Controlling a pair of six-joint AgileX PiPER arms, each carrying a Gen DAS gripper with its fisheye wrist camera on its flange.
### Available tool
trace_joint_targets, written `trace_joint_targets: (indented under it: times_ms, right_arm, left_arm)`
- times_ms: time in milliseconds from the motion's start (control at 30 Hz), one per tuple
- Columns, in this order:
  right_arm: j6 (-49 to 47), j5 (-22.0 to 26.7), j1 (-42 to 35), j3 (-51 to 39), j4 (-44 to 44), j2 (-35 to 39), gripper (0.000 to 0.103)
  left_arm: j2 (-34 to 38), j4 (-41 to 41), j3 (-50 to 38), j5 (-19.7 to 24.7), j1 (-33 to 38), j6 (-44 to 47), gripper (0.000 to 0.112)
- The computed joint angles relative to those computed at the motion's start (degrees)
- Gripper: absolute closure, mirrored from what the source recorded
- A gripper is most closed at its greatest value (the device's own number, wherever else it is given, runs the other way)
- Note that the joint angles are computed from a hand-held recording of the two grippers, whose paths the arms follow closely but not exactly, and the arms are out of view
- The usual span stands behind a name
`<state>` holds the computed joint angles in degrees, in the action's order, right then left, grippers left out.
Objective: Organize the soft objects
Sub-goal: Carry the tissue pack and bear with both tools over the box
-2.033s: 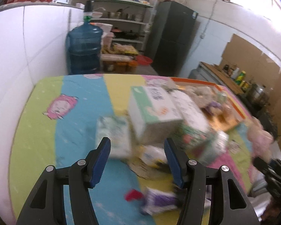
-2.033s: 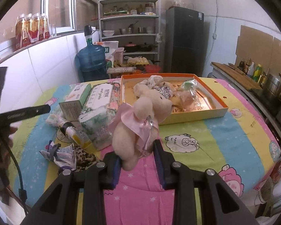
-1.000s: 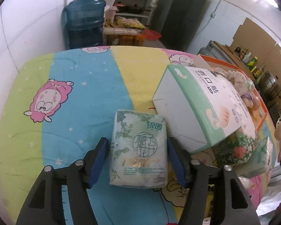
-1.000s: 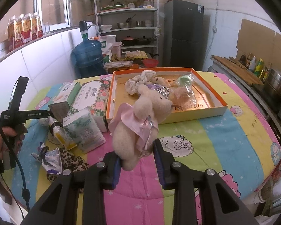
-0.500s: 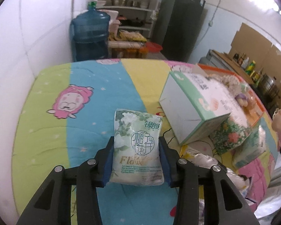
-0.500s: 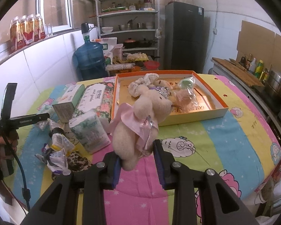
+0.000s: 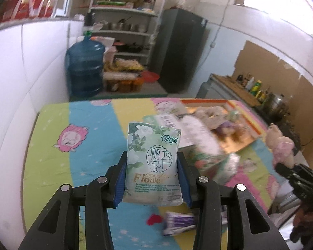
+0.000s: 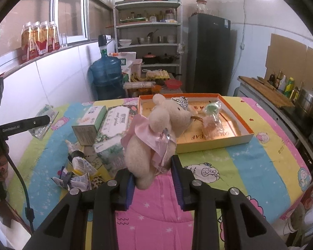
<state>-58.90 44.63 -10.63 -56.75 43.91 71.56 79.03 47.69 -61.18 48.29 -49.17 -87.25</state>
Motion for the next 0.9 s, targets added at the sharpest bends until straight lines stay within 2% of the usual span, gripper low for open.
trace_joint_targets:
  times_ms: [233, 500, 900]
  right_arm:
    - [-0.6, 1.3, -3.1, -1.0, 1.5, -0.7, 0.071]
    - [-3.0, 1.7, -7.5, -4.1, 3.3, 0.7, 0.071]
    - [-5.1, 3.0, -11.7, -12.9, 4.0, 9.6, 0.071]
  left_arm:
    - [3.8, 0.3, -8.2, 0.4, -4.0, -0.6, 0.068]
    - [12.5, -3.3, -20.7, -1.6, -4.8, 5.4, 0.068]
    - [29.3, -8.8, -44.4, 2.3, -4.4, 14.8, 0.068]
